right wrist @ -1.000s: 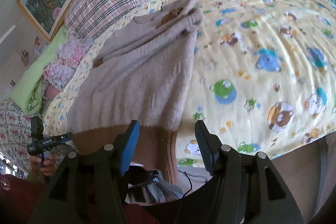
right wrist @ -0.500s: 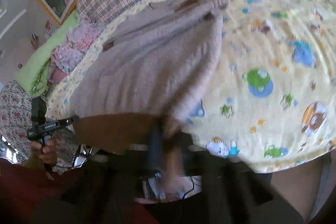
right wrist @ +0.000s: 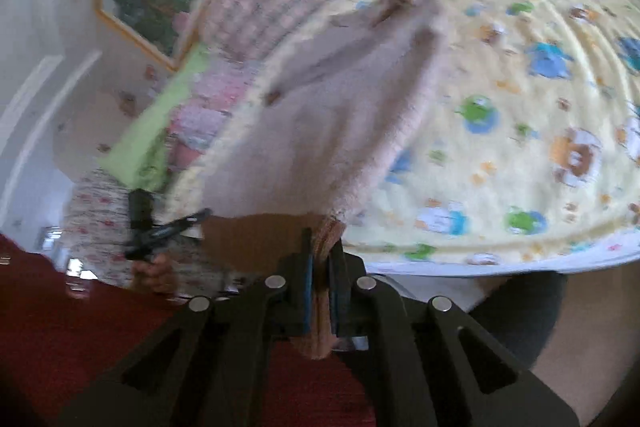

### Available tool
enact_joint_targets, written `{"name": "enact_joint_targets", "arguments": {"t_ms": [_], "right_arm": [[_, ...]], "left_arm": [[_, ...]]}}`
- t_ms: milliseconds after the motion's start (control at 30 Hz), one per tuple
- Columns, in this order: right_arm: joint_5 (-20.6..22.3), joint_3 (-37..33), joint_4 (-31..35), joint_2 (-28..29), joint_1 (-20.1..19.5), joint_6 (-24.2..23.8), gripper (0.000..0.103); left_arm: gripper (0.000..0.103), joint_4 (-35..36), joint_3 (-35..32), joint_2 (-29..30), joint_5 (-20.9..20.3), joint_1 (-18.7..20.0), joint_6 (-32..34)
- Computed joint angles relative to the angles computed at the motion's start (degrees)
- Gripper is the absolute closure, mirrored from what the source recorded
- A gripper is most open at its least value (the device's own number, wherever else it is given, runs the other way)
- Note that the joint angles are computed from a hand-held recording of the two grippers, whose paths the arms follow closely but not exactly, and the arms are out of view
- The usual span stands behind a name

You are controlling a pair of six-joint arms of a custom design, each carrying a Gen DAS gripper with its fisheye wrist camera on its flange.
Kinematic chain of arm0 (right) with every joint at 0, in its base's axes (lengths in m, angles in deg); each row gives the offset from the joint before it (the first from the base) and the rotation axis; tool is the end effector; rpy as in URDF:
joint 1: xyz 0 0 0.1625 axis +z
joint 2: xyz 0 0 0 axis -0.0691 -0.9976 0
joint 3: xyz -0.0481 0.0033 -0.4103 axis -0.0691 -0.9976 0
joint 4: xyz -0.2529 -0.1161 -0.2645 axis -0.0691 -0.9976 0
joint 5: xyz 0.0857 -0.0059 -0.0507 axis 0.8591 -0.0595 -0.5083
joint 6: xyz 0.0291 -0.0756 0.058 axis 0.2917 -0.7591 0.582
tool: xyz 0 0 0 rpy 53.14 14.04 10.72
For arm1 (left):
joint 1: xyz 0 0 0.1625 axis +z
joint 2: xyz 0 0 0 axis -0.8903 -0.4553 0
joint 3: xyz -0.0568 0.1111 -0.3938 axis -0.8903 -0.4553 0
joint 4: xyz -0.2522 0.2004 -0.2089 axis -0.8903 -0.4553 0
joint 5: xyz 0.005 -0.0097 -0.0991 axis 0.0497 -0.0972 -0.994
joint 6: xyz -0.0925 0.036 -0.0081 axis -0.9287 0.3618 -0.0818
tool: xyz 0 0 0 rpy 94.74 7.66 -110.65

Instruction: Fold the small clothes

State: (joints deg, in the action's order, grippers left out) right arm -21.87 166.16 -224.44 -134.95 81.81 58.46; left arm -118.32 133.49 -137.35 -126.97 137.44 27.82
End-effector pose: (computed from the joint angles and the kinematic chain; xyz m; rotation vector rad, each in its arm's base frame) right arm 0.0750 -0.4891 0.1378 -0.1953 2.6308 -1.1513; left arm -0.0162 -0.6326 0.3038 0.7128 2.7783 -0.6585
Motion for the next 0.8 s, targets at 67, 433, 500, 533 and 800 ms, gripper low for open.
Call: {"name": "enact_joint_targets", "arguments": {"t_ms": [67, 433, 500, 533, 800], "right_arm": [[6.0, 0.5, -0.6, -1.3, 0.2, -0.5, 0.096], [17.4, -6.2, -5.7, -1.0, 0.2, 5.7, 0.096], [16.4, -9.4, -4.9, 0.3, 0.3, 7.3, 0.096], [16.3, -11.6, -4.0, 1.0, 0.3, 8.3, 0.096], [14.9, -27.6, 3.2, 4.1, 1.3, 12.4, 0.096]], "left_arm": [[0.098, -0.1, -0.6, -0.6, -1.5, -0.2, -0.3], [0.098, -3.6, -9.2, 2.9, -8.8, -0.5, -3.1], [0.098, -4.7, -12.4, 5.1, -10.0, -0.8, -3.2], [0.098, -5.1, -13.6, 5.9, -10.3, -1.0, -3.2], [0.098, -3.4, -34.2, 19.7, -10.4, -2.4, -1.4]]}}
